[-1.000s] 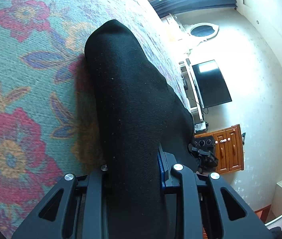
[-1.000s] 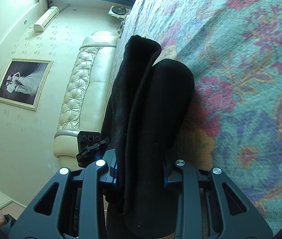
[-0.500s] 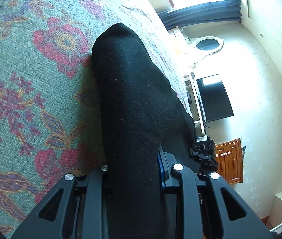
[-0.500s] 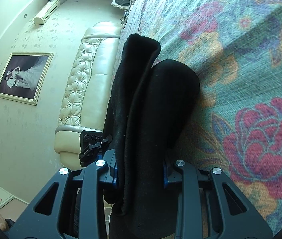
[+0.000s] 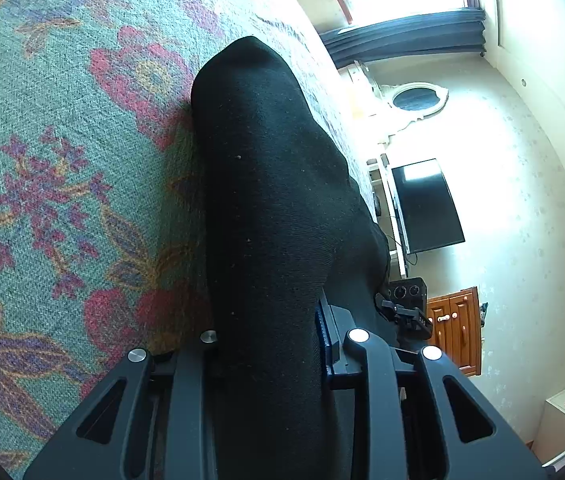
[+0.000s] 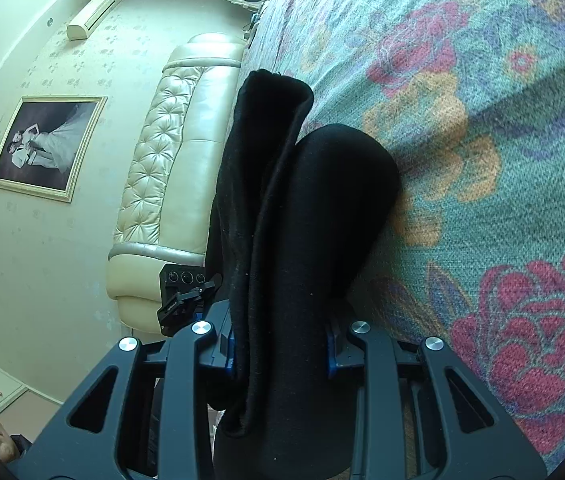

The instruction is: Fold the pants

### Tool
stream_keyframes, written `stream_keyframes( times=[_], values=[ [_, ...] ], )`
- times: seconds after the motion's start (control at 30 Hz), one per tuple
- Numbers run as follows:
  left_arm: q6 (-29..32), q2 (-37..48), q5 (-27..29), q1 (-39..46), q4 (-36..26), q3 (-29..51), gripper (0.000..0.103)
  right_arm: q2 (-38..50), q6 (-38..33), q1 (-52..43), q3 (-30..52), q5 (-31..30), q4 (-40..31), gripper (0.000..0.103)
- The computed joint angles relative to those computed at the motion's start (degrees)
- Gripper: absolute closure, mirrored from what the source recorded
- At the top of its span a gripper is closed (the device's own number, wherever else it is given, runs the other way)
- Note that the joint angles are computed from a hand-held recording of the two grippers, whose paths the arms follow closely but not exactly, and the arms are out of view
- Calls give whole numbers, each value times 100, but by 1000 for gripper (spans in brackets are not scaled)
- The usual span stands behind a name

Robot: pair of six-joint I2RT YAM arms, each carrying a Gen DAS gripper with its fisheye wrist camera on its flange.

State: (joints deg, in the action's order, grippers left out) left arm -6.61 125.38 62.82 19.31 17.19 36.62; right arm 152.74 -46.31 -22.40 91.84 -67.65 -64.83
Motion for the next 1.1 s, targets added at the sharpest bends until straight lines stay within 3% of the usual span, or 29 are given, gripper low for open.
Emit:
stream_keyframes(
  times=[0.17, 0.23, 0.33, 0.43, 0.53, 0.73, 0.93, 1.1],
  values=[
    [134, -193, -13, -56, -178, -41, 67, 223, -459, -182, 220, -40, -832, 65],
    [302, -323, -33, 30, -329, -113, 63, 179, -622, -279, 152, 29, -995, 55],
    [736, -652, -175, 202, -651, -297, 58, -76, -900, -458, -199, 183, -1046, 41],
    [1182, -922, -174, 444, -1076, -450, 56, -370, -1086, -597, -636, 316, -939, 35],
    [1480, -1234, -289, 534, -1283, -685, 52, -606, -1019, -724, -1031, 407, -598, 35],
    [1462, -1581, -1045, 286, -673, -1223, 49, -878, -812, -963, -1575, 704, 195, 46],
    [1196, -1199, -896, 398, -113, -1237, 44, -803, -1111, -1357, -1578, 889, 9, 48],
    [1194, -1139, -817, 242, -48, -1146, 28, -638, -1383, -1723, -1479, 1062, -219, 51]
  ],
)
